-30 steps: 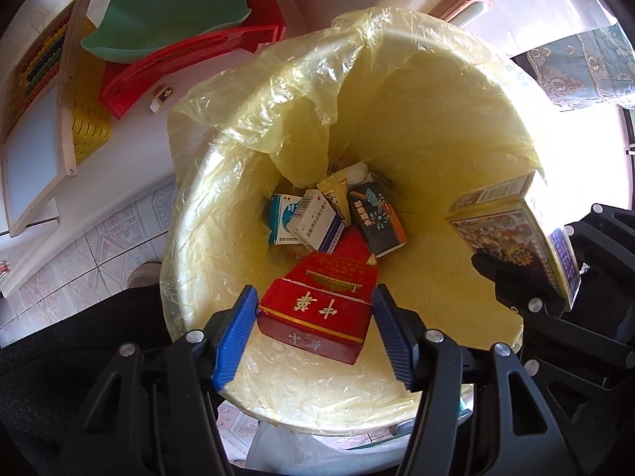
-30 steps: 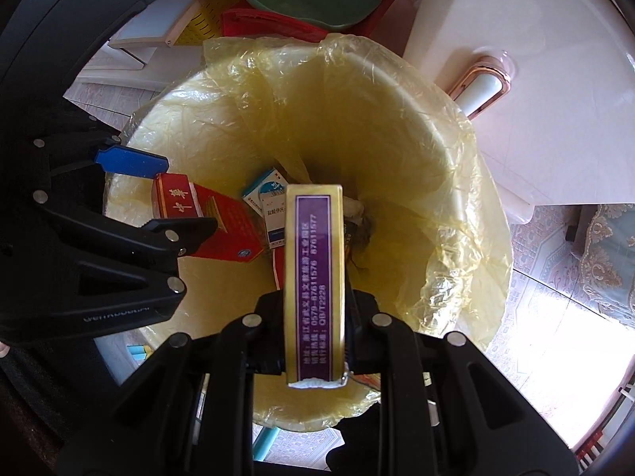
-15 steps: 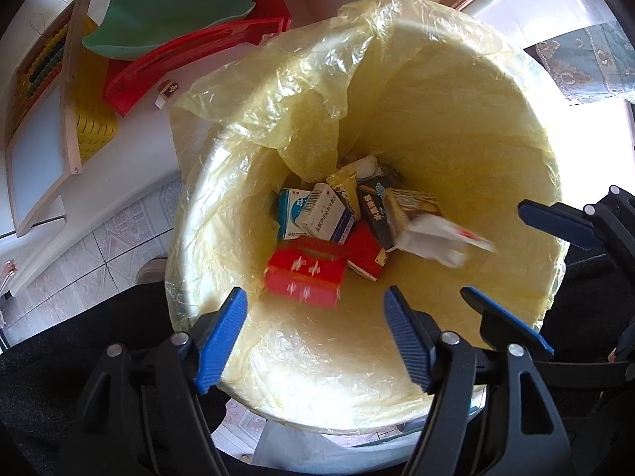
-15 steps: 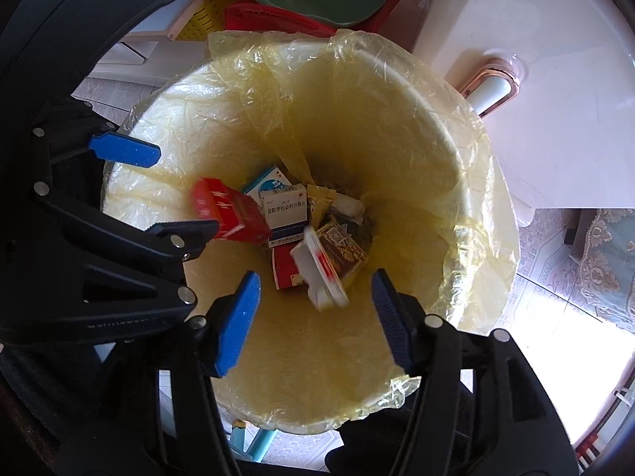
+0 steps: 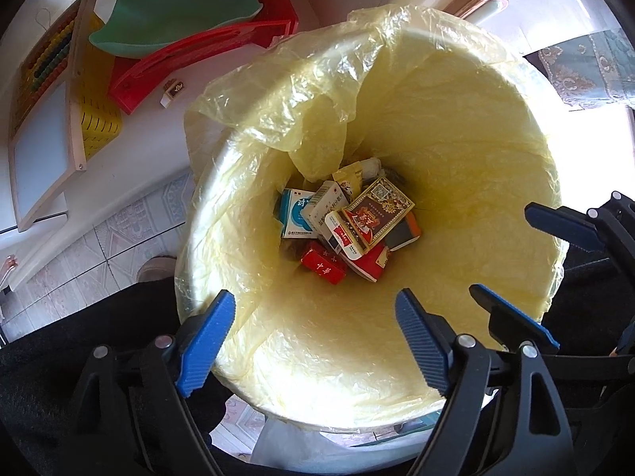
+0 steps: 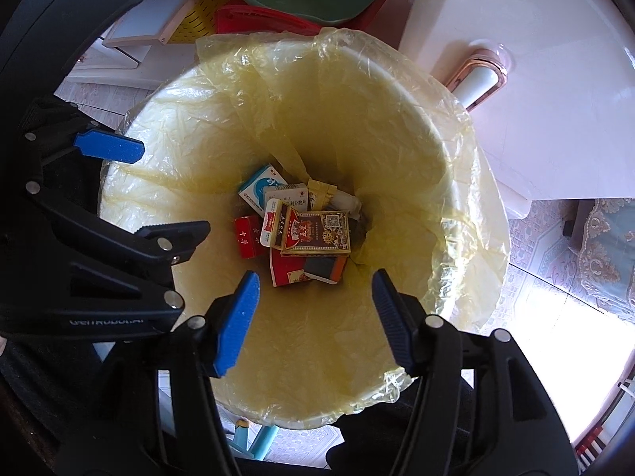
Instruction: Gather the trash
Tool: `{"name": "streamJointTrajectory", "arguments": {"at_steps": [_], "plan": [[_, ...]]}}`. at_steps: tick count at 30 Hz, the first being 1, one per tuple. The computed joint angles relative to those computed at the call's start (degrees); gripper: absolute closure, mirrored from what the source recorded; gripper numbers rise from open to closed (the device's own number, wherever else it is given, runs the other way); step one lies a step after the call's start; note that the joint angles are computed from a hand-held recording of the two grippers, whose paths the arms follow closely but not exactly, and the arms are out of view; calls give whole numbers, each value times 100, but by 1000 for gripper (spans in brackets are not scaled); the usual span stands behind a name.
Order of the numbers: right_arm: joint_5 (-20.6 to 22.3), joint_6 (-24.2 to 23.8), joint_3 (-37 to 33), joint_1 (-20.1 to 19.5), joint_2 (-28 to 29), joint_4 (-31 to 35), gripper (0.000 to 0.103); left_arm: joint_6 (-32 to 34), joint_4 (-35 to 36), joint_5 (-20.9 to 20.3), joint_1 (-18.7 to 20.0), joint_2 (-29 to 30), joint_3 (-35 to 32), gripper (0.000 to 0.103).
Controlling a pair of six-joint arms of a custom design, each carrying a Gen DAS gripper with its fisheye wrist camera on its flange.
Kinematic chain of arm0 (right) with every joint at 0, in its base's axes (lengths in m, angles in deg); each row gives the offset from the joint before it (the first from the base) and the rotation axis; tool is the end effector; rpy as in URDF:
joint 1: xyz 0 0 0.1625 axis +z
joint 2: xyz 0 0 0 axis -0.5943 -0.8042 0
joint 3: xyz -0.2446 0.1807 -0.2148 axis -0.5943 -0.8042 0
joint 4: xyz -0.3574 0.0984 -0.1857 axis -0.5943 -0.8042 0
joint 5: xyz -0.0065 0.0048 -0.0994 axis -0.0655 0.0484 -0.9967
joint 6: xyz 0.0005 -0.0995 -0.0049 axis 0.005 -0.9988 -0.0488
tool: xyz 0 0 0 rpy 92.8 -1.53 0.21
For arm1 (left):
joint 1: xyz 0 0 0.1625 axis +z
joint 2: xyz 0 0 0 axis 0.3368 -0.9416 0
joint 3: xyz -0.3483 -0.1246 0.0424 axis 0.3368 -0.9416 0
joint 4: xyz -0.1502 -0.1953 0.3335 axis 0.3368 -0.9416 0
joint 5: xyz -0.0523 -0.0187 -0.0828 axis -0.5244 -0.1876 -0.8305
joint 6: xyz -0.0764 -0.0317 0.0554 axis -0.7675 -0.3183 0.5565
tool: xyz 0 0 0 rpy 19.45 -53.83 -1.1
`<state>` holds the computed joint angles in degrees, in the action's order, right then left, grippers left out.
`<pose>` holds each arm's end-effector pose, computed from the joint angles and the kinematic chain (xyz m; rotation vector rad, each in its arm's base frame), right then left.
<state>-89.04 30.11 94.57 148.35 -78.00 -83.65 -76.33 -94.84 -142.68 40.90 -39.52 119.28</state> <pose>0.3012 -0.5487 0.0307 -0.1611 -2.4438 0.0347 -0.1510 -0.6553 0.1590 0.8796 2.1531 0.6648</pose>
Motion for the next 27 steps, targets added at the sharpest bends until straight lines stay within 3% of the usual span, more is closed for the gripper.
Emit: {"name": "streamJointTrajectory", "arguments": {"at_steps": [6, 13, 19, 22, 27], "plan": [[-32, 267, 18, 70, -56, 114, 36, 71, -183, 26, -48, -175, 196, 17], [-126, 857, 54, 248, -289, 386, 17, -152, -349, 98, -150, -448, 423, 14], [-447, 1371, 182, 562, -462, 332, 16, -481, -657, -17, -310, -897, 727, 14], [-723, 1929, 176, 719, -560, 623, 14, -621, -797, -29, -409, -1103, 817, 14], [-1197, 2368, 394, 1046, -887, 290, 11, -746, -1122, 9, -579, -1422, 880, 14]]}}
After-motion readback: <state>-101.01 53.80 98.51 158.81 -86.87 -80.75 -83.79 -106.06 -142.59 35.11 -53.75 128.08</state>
